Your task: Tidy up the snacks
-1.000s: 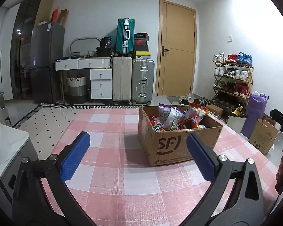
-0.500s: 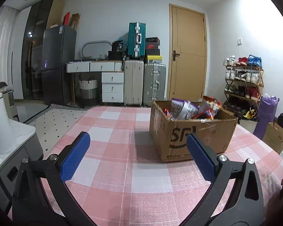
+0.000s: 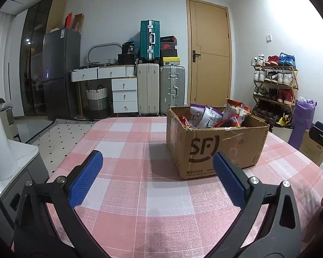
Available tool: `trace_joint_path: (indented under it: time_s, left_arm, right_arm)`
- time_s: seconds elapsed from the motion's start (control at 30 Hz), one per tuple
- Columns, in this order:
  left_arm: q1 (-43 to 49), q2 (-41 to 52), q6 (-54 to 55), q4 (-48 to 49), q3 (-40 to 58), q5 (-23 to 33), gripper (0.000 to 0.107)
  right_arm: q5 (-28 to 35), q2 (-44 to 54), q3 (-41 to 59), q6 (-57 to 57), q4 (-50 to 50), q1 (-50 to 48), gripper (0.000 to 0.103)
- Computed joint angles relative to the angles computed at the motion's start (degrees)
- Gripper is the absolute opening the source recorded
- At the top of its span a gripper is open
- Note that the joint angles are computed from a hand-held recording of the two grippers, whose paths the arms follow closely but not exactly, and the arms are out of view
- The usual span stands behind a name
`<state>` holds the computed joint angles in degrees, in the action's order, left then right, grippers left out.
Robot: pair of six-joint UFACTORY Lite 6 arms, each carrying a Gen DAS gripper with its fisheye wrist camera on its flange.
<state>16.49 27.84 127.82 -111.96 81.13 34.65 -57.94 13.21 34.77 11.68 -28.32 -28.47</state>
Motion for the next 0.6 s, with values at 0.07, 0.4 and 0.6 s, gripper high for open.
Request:
trace_joint_path:
  time_s: [0.07,0.4,0.6]
  left_arm:
    - [-0.1,-0.1,-0.1,-0.1,-0.1,0.0,0.102]
    - [0.2,-0.6,0.0,0.0,-0.8,0.2,0.102]
    - [-0.8,-1.0,2.9,-4.6,-1.7,-1.9,0.102]
  right_arm:
    - [0.3,0.0,-0.1,0.3,0.0,0.0,0.102]
    - [0.7,0.0,-0.2,0.1,0.6,0.4,0.102]
    - [0.5,0.9,0.2,0.0,0.5,0.3,0.102]
